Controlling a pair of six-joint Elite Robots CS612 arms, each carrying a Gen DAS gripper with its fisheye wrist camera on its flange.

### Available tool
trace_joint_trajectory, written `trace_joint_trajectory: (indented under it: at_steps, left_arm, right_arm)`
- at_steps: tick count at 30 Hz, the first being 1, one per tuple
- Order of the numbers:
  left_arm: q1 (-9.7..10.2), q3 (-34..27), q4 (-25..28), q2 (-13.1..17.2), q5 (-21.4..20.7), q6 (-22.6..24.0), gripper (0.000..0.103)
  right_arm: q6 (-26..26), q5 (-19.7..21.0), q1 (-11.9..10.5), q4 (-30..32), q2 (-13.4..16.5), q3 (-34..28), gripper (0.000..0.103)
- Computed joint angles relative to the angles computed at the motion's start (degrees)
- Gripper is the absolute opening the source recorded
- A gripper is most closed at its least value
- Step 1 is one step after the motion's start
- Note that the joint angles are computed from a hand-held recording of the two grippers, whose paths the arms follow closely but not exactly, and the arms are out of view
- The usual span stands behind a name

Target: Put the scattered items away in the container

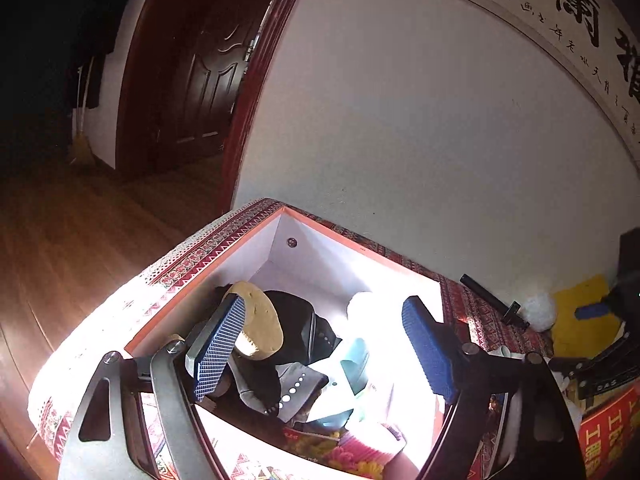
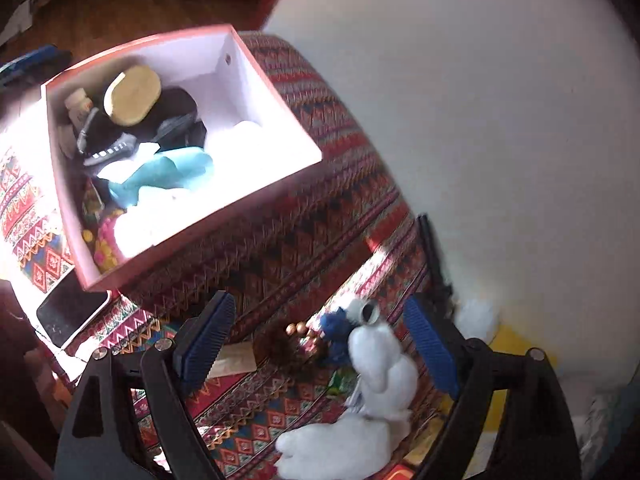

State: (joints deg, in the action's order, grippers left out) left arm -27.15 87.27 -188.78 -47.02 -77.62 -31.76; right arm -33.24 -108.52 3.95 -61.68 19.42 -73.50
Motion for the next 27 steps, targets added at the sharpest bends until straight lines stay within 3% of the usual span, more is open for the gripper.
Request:
trace_joint_trajectory:
  at_steps: [2, 3, 6, 8, 9, 14, 17, 18, 20, 27]
  left_arm:
    - [0.04, -0.16, 0.41, 0.06, 0.27, -0.62, 0.081]
    - [0.13, -0.34, 0.68, 0.17, 0.14, -1.00, 0.081]
    - [0.45, -1.07, 1.91, 0.67, -0.96, -2.19, 0.081]
    - [0.67, -1.58, 2.63, 1.04, -2.13, -2.25, 0.081]
    - [0.66, -1.86, 3.03, 1.21, -2.24, -2.14, 0.081]
    - [0.26, -2.98, 5.03, 1.85, -0.79, -0.95, 0.081]
    - [0.17, -3.79, 6.18, 2.31, -0.66, -0.37, 0.081]
    - [0.14, -4.04, 6.50, 2.45, -0.57, -0.12, 0.081]
    - [0.14, -4.34, 6.71, 2.64, -0.61, 0.21, 0.081]
    - [0.38, -3.45, 6.03, 2.08, -0.69, -0.76, 0.081]
  right_arm:
    - [6.33, 1.71, -2.60, 4.16, 1.39, 0.56, 0.084]
    - [7.15, 1.03, -3.47, 4.36, 2.60, 0.25, 0.084]
    - [4.59, -1.03, -5.24, 2.67, 5.82, -0.46, 0.079]
    - [5.61, -0.38, -6.51, 3.51, 6.31, 1.05, 0.061]
    - [6.79, 0.46, -7.16, 3.82, 6.29, 2.25, 0.057]
    - [8.78, 1.54, -8.61, -1.76, 7.54, 5.24, 0.056]
    - [9.12, 0.10, -8.92, -5.78, 8.29, 7.16, 0.058]
    - [10.14, 1.08, -9.22, -6.03, 8.32, 7.61, 0.056]
    - [15.11, 7.92, -10.55, -3.39, 7.32, 8.47, 0.041]
    - [19.33, 16.69, -12.30, 2.21, 7.76, -0.16, 0.040]
